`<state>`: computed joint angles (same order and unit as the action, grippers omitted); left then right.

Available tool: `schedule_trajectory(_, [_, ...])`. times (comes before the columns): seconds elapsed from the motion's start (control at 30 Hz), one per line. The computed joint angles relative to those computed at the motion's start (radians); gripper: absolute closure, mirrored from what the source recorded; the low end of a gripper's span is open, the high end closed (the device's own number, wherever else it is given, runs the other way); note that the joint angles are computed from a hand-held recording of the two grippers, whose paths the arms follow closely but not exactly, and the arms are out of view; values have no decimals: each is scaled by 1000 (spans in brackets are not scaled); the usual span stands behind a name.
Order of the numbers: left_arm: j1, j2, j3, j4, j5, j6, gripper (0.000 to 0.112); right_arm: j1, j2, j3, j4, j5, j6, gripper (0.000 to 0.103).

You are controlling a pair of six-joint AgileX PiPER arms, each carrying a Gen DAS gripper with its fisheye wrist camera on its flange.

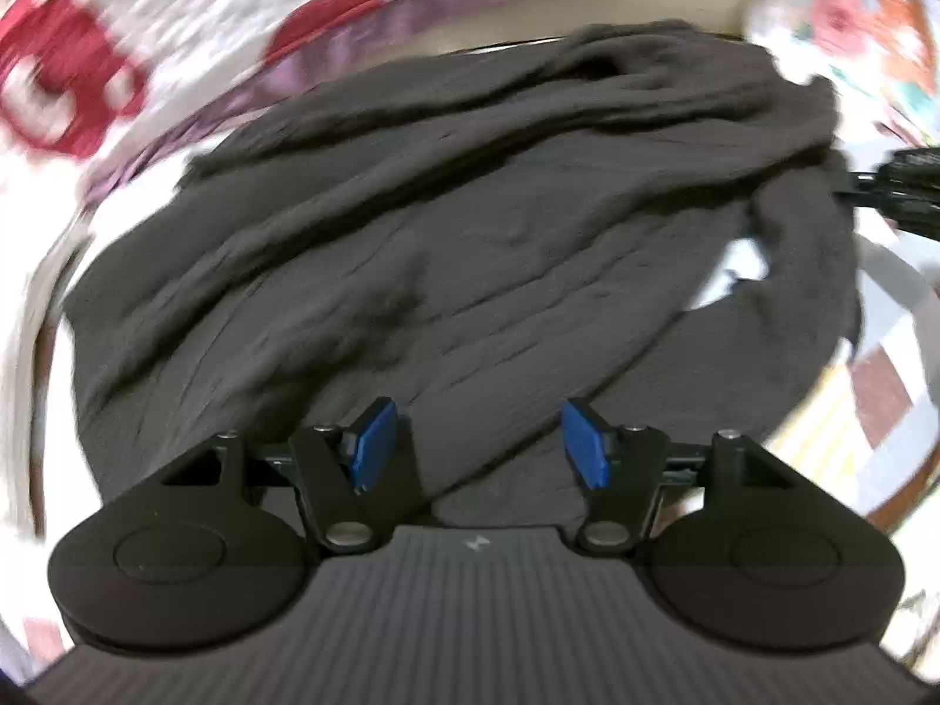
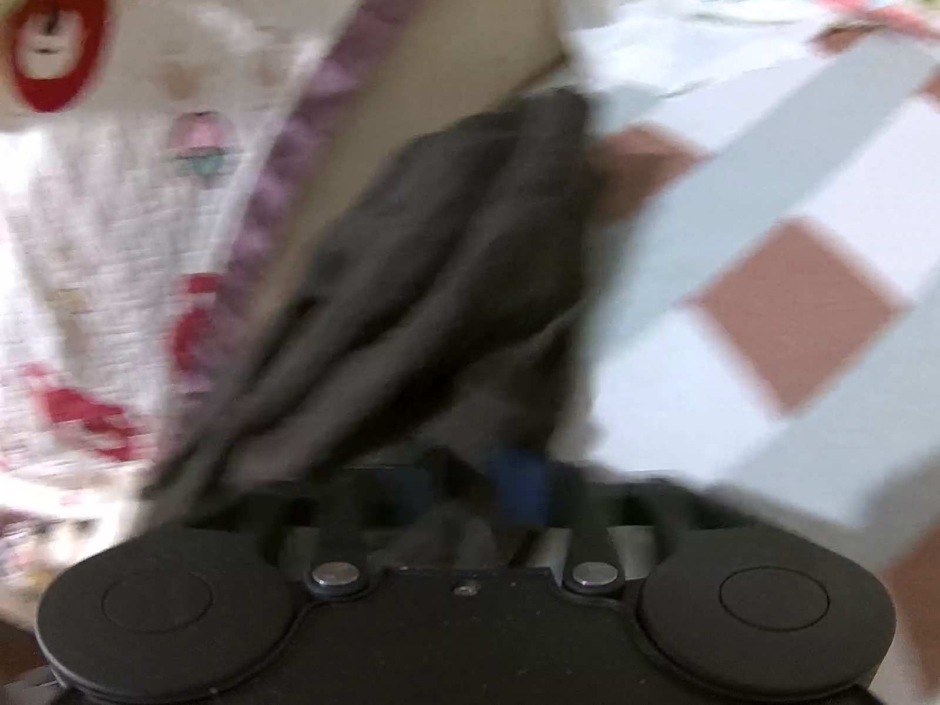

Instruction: Fold clothes

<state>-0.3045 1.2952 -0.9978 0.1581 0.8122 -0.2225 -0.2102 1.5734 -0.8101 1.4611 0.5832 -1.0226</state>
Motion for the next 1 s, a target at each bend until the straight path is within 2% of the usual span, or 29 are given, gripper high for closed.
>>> schedule_trajectory(0.07, [9,-38,22,32,15,-65,52,-15,-45,23,80,37,-100,90])
schedule_trajectory(0.13, [-9,-89,45,82,26,-112,54,-68,-182,37,15,74,-50,91])
schedule_trajectory(0.2, [-39,-124,50,125,43,-126,56,-85,-360,38,-178,12,99,92])
schedule_trajectory(0.27, [-65,-146,45,136,56,-125,56,-82,-473,51,-378,-36,168,94])
schedule_trajectory(0.33, [-102,-150,29,122,65,-122,56,-88,-555,51,-563,-32,238,94])
schedule_trajectory(0.47, [-208,-117,-15,100,78,-133,56,-124,-468,34,-672,165,322,93])
schedule_trajectory(0.53, [-295,-106,-26,164,92,-197,53,-137,-422,26,-703,241,339,92])
schedule_trajectory(0.63, [-404,-73,-32,286,133,-324,53,-186,-406,9,-689,303,323,91])
schedule_trajectory(0.77, [-436,-37,-8,417,209,-450,53,-336,-353,-67,-626,471,307,85])
schedule_trajectory(0.8, [-427,-36,1,435,227,-470,53,-380,-343,-80,-600,509,301,77])
schedule_trajectory(0.83, [-409,-40,14,447,238,-483,53,-421,-330,-93,-573,542,301,61])
schedule_trajectory(0.9, [-352,-62,42,459,244,-486,53,-486,-276,-126,-516,591,334,45])
schedule_trajectory(1.0, [-275,-84,71,506,266,-481,53,-476,-153,-160,-461,593,431,44])
